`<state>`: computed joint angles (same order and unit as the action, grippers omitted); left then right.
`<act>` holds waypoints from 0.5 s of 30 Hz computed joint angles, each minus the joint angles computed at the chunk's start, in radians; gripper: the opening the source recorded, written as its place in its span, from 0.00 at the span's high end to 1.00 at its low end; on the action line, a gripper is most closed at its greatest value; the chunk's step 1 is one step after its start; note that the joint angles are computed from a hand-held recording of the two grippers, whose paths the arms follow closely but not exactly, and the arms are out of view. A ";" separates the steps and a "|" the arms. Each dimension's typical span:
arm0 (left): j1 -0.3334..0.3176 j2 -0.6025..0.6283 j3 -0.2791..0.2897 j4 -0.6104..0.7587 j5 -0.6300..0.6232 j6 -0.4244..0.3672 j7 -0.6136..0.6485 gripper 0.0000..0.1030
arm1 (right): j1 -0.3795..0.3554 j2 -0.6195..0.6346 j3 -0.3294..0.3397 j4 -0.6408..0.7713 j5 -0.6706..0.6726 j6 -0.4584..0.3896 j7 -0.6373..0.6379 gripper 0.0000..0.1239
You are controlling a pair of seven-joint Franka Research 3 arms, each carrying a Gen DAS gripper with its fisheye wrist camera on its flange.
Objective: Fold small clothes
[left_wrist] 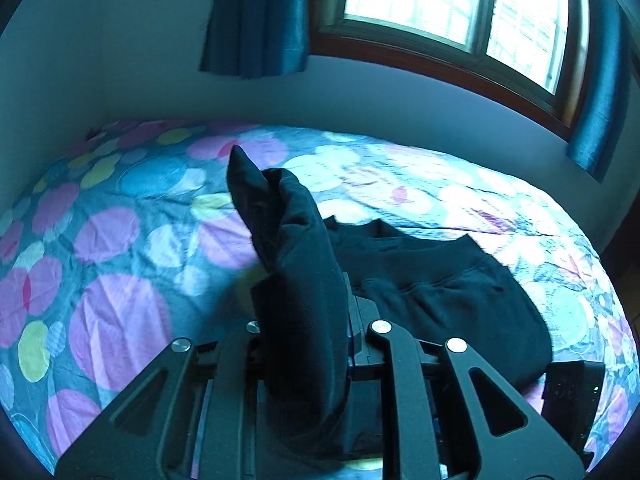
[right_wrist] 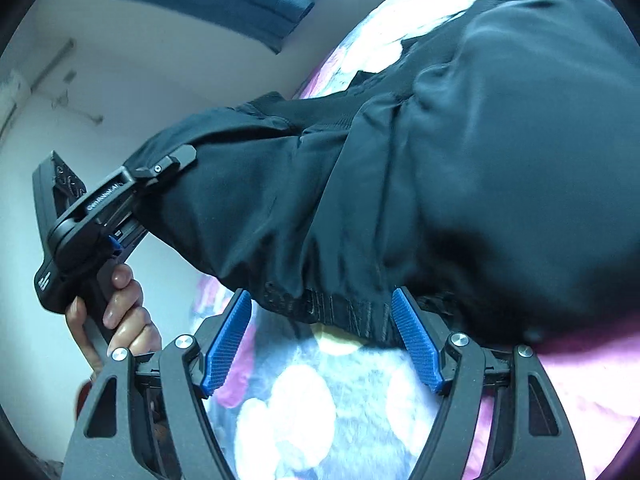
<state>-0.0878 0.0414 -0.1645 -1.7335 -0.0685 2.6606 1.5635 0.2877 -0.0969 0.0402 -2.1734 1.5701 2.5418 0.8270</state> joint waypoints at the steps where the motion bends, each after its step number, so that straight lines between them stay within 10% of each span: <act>1: -0.015 0.004 -0.009 0.008 0.048 0.003 -0.028 0.84 | -0.005 -0.009 -0.007 -0.011 0.020 -0.013 -0.006 0.42; 15: -0.205 0.146 -0.084 0.090 0.321 -0.067 -0.213 0.89 | -0.108 -0.296 -0.131 -0.295 0.073 -0.041 -0.011 0.42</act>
<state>-0.2931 0.1869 -0.2483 -1.6438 0.2528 2.5940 1.3509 0.1792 -0.3930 -0.0906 -2.4684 1.6433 2.5010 0.8156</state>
